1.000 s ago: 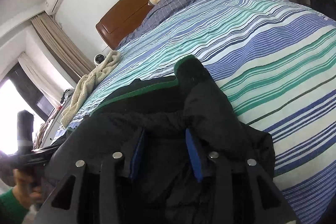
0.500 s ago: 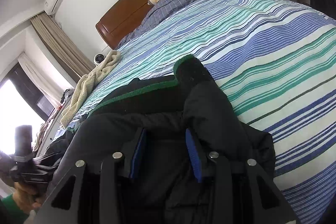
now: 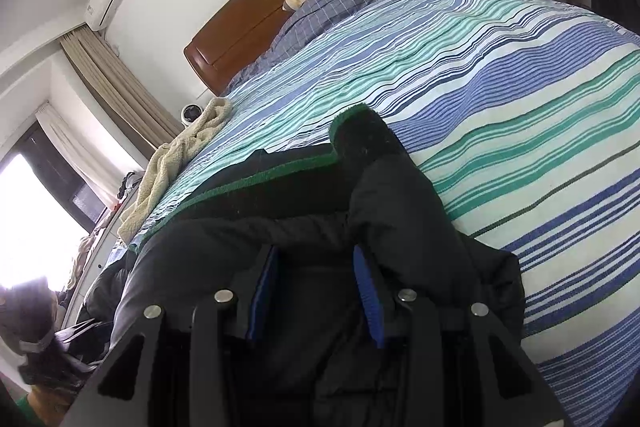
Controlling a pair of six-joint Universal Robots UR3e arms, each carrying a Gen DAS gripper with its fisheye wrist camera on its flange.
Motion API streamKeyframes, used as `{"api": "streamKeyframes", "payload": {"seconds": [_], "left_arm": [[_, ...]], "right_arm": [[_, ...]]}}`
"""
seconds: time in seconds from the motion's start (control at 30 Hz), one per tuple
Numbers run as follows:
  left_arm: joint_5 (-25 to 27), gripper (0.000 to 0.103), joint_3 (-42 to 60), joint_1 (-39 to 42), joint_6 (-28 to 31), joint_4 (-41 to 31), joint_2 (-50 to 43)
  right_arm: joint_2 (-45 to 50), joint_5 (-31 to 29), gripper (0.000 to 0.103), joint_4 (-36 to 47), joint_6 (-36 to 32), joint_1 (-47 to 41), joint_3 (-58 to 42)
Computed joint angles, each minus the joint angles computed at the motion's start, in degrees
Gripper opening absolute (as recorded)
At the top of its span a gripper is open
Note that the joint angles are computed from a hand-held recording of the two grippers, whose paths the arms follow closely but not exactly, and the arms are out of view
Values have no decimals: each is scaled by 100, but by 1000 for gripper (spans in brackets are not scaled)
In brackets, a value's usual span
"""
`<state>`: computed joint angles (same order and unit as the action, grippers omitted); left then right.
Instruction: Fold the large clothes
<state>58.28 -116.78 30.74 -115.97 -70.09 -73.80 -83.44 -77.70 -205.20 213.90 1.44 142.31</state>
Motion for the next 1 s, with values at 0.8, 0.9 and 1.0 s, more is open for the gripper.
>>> {"api": "streamKeyframes", "payload": {"seconds": [0.8, 0.9, 1.0], "left_arm": [[-310, 96, -1409, 1222, 1379, -773, 1688], [-280, 96, -1361, 1205, 1338, -798, 1695], [-275, 95, -1195, 1806, 2019, -2058, 2395]], "right_arm": [[-10, -14, 39, 105, -53, -1, -56], [-55, -91, 39, 325, -69, 56, -168], [-280, -92, 39, 825, -96, 67, -299]]}}
